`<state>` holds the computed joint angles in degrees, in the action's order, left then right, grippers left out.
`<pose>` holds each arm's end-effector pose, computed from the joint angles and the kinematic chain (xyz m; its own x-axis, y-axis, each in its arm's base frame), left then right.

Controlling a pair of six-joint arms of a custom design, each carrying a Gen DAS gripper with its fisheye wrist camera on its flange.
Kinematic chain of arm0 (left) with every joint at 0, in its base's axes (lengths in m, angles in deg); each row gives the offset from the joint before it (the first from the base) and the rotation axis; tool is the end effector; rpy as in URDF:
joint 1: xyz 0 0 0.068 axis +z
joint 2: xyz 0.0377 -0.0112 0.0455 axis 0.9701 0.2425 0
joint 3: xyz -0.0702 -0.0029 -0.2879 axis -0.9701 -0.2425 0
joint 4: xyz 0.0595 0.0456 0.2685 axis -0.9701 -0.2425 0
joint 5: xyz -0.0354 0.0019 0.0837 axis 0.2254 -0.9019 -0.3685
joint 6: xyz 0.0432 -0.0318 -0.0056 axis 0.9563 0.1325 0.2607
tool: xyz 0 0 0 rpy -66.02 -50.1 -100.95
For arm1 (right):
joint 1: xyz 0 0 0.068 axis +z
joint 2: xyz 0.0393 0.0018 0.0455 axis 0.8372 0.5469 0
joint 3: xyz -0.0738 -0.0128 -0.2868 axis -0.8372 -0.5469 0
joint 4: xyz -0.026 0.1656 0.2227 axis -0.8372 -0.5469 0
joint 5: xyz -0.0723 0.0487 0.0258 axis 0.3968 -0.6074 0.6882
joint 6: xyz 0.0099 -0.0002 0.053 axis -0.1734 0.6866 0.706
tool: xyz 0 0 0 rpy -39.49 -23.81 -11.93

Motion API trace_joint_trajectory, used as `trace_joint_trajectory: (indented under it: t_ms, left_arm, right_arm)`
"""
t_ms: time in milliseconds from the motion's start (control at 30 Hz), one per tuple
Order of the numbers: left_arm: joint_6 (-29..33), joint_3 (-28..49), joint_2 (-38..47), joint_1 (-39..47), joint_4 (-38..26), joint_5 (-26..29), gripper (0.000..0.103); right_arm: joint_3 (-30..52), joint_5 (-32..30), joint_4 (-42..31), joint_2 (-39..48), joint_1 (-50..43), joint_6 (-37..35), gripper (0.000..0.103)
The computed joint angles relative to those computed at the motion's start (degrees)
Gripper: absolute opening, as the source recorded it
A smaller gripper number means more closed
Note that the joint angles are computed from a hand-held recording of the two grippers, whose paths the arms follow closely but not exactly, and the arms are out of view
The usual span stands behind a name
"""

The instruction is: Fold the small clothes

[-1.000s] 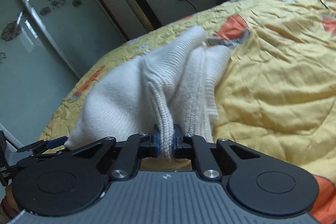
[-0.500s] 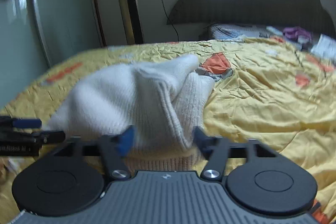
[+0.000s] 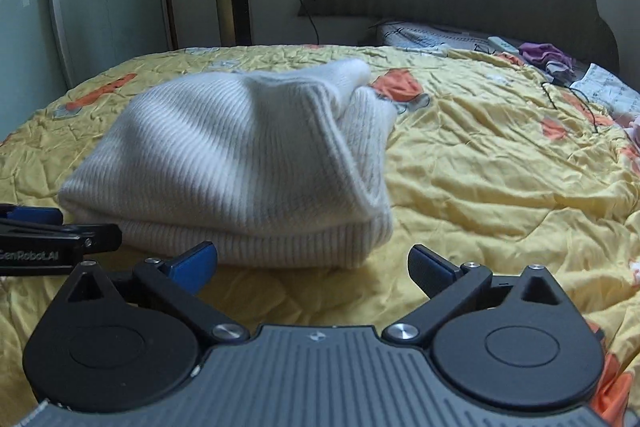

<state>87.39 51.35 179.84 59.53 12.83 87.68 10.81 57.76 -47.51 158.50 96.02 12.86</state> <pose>0.3196 -0.1033 0.1780 -0.5963 0.3919 -0.7006 0.5721 0.8197 -0.0284 0.2001 0.1309 0.1972 -0.5546 0.2975 -0.7771 0.4428 0.8962 0.0271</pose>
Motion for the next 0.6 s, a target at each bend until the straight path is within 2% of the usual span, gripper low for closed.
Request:
trace_joint_trajectory:
  t_ms: [167,600]
  left_arm:
    - [-0.77,-0.41,-0.05,0.81,-1.09,0.64,0.079]
    - [-1.15,-4.86,-2.37,0.94,2.48,-2.01,0.083]
  right_arm:
    - [0.85,-0.3,-2.25,0.68,1.41,2.01,0.103]
    - [0.79,-1.09,-4.09,0.35,3.45,4.89,0.103]
